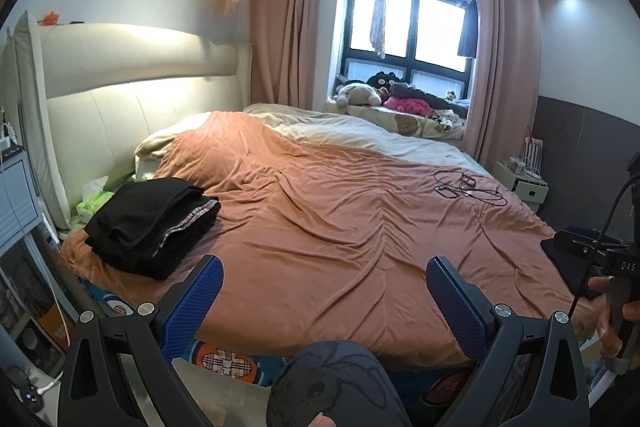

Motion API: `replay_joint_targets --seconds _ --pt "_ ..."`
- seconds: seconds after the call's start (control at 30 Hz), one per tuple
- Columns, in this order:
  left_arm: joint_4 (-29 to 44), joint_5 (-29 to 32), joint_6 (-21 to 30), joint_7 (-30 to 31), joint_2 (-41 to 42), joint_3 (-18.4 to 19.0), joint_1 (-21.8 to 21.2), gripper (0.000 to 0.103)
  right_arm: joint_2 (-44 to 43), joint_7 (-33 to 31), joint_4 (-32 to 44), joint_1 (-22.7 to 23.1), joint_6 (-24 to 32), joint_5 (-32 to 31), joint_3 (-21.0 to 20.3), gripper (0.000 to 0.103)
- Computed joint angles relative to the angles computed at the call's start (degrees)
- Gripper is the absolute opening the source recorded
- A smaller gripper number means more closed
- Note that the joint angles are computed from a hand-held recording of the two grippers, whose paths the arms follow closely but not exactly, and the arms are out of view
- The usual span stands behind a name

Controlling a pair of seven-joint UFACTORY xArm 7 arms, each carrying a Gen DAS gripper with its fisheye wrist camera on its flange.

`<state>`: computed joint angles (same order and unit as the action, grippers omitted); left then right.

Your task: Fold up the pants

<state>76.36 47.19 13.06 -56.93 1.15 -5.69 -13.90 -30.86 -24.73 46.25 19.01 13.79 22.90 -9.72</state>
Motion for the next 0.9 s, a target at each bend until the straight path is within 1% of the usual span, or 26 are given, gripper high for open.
replay_joint_targets --seconds 0.03,0.1,0.27,0.3,0.37,0.4,0.47,0.5,0.57,0.63,0.7,0.77,0.83,0.9 --pt "-0.3 2.3 0.0 -2.3 -0.2 0.1 0.0 0.102 -0.4 1.2 -0.8 -1.6 -0.2 -0.9 1.4 0.103" --pt "-1.2 6.9 0.1 -7.2 -0.6 0.1 0.0 0.102 -1.7 2.4 -2.6 -2.1 -1.3 -1.3 1.9 0.103" --pt "-2.6 11.7 1.3 -11.5 -0.9 -0.7 -0.1 0.102 -3.6 6.2 -6.5 -3.9 -4.2 -4.2 4.1 0.103" --pt "-2.7 12.0 1.8 -11.8 -0.8 -0.9 -0.2 0.102 -3.8 6.9 -7.1 -4.2 -4.8 -5.0 4.5 0.103" --pt "-3.1 10.0 2.6 -10.9 -0.6 -1.0 -0.3 0.102 -3.9 8.0 -8.8 -4.3 -7.8 -6.5 5.1 0.103" --pt "-3.5 9.7 2.5 -11.5 -0.6 -1.0 -0.3 0.102 -4.0 8.0 -9.8 -3.0 -9.3 -6.6 4.0 0.103" --pt "-4.3 11.0 1.7 -13.4 -0.7 -0.9 -0.3 0.102 -4.2 7.4 -11.3 1.6 -11.3 -6.0 0.3 0.103" --pt "-4.4 12.4 2.2 -14.6 -0.7 -1.0 -0.4 0.102 -4.2 7.4 -12.1 2.3 -12.5 -6.3 -0.2 0.103" --pt "-4.5 14.5 3.2 -15.7 -0.4 -1.1 -0.7 0.102 -3.4 9.3 -13.4 0.1 -14.7 -7.8 1.7 0.103" --pt "-4.7 14.6 2.6 -15.5 0.1 -1.1 -0.9 0.102 -2.8 9.9 -14.0 1.1 -15.0 -9.1 0.8 0.103" --pt "-4.5 14.9 2.7 -15.6 0.8 -1.0 -1.3 0.102 -1.7 10.8 -13.8 0.7 -15.0 -10.2 1.0 0.103" --pt "-4.1 14.7 1.7 -15.3 1.8 -0.6 -1.5 0.102 -0.8 12.0 -13.8 -0.2 -15.6 -11.0 1.4 0.103" --pt "-3.6 14.0 1.9 -14.2 2.8 -0.2 -2.0 0.102 0.3 12.7 -13.3 0.6 -15.8 -11.4 0.5 0.103" --pt "-3.4 14.4 1.7 -14.5 3.3 0.5 -2.6 0.102 1.2 13.6 -12.5 0.1 -15.4 -11.9 0.8 0.103"
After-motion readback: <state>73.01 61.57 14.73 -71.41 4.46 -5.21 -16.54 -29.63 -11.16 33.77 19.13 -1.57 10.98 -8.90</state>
